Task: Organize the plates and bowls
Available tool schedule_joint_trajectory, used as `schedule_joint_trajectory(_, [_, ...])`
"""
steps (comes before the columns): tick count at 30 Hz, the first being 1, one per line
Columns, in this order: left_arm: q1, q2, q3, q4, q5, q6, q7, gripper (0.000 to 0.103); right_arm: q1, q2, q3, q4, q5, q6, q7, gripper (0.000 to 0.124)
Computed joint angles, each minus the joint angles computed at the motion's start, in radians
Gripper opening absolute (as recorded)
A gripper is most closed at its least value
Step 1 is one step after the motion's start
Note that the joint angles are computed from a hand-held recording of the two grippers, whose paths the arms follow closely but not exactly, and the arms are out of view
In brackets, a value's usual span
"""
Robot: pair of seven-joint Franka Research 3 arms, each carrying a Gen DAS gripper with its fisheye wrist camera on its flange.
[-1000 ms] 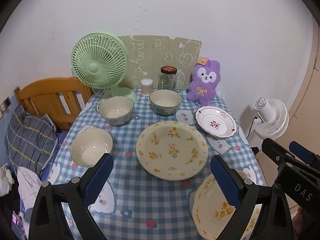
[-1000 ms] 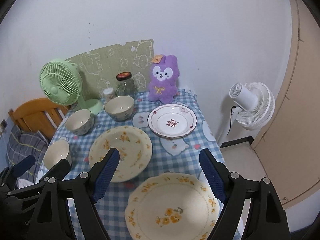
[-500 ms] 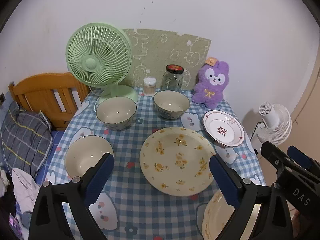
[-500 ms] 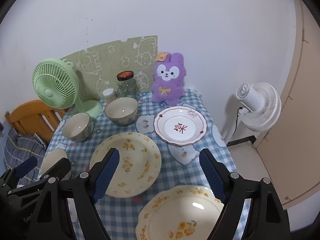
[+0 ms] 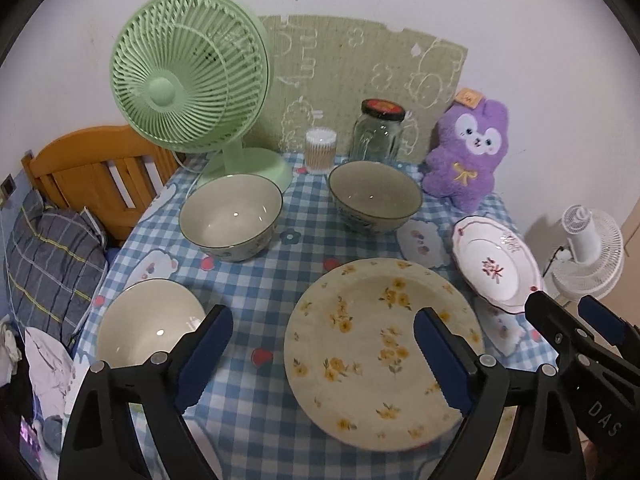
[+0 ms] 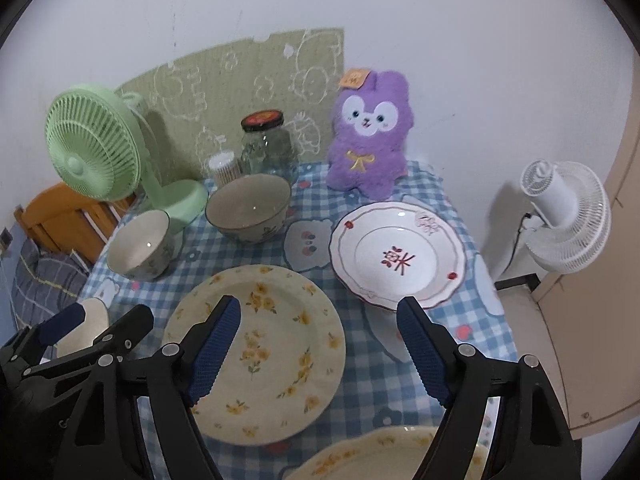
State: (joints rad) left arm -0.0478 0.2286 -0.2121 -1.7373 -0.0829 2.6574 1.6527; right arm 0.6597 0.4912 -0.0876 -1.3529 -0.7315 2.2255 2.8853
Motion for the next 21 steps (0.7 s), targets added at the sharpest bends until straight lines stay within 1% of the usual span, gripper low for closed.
schedule_joint_trajectory(7, [-0.016, 0.095, 0.011, 0.084, 0.069, -0.047, -0.045, 0.089, -0.035, 0.087, -0.004, 0.071, 0.079, 0.035, -0.089, 0.079])
schedule_joint_trajectory(13, [-0.026, 0.158, 0.015, 0.133, 0.116, -0.071, -0.085, 0.089, -0.049, 0.140, -0.022, 0.103, 0.156, 0.061, -0.130, 0.078])
schedule_joint_trajectory(21, [-0.022, 0.231, 0.003, 0.190, 0.124, -0.102, -0.107, 0.088, -0.062, 0.192, -0.038, 0.128, 0.242, 0.083, -0.170, 0.075])
